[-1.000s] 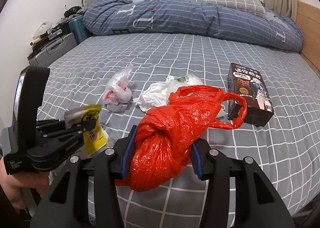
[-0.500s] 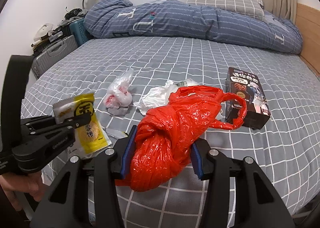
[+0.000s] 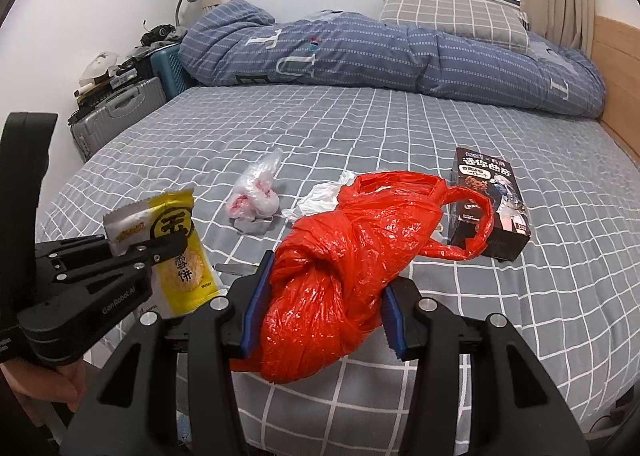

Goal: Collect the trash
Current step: 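Lift the yellow packet and red bag with both tools toward the bin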

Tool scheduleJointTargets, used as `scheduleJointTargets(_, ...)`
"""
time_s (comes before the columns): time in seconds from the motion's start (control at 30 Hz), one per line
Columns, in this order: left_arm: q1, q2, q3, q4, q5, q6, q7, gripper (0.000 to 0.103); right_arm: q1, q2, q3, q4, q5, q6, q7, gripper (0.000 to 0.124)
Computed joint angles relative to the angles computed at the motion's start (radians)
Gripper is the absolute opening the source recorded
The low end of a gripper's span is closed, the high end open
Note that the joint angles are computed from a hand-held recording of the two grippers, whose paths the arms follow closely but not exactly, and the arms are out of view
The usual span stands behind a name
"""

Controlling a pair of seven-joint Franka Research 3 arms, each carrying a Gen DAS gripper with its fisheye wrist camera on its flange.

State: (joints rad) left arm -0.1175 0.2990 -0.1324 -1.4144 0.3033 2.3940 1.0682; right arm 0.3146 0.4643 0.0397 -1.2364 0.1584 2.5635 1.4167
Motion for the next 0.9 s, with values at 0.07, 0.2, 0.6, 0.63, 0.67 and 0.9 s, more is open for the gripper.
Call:
scheduleJointTargets(0.07,-0.002,-0.015,0.001,-0.017,0.005,0.011,-0.011,0.003,-0.002,-0.017,0.002,-0.023,0.004,0.007,-0.004,0.046)
scheduleJointTargets(0.2,0.0,-0.041,-0.007,-0.049,-0.006,0.034,-0.011,0.003,-0.008,-0.04,0.006,-0.055,0.018,0.015,-0.011,0.046)
scheduleJointTargets(0.6,-0.009,-0.084,-0.014,-0.102,-0.005,0.055,-0.029,0.003,-0.013,-0.109,-0.003,-0.151,0.014,0.053,0.011,0.046)
scheduleJointTargets(0.63,-0.009,-0.089,-0.014,-0.108,-0.006,0.058,-0.032,0.003,-0.013,-0.111,-0.003,-0.153,0.012,0.052,0.015,0.046)
scheduleJointTargets(0.67,-0.009,-0.094,-0.015,-0.114,-0.005,0.061,-0.037,0.003,-0.013,-0.119,-0.004,-0.164,0.011,0.055,0.018,0.046)
scheduleJointTargets(0.9,-0.01,-0.139,-0.019,-0.166,-0.005,0.077,-0.056,0.004,-0.021,-0.164,0.001,-0.227,0.017,0.073,0.021,0.046)
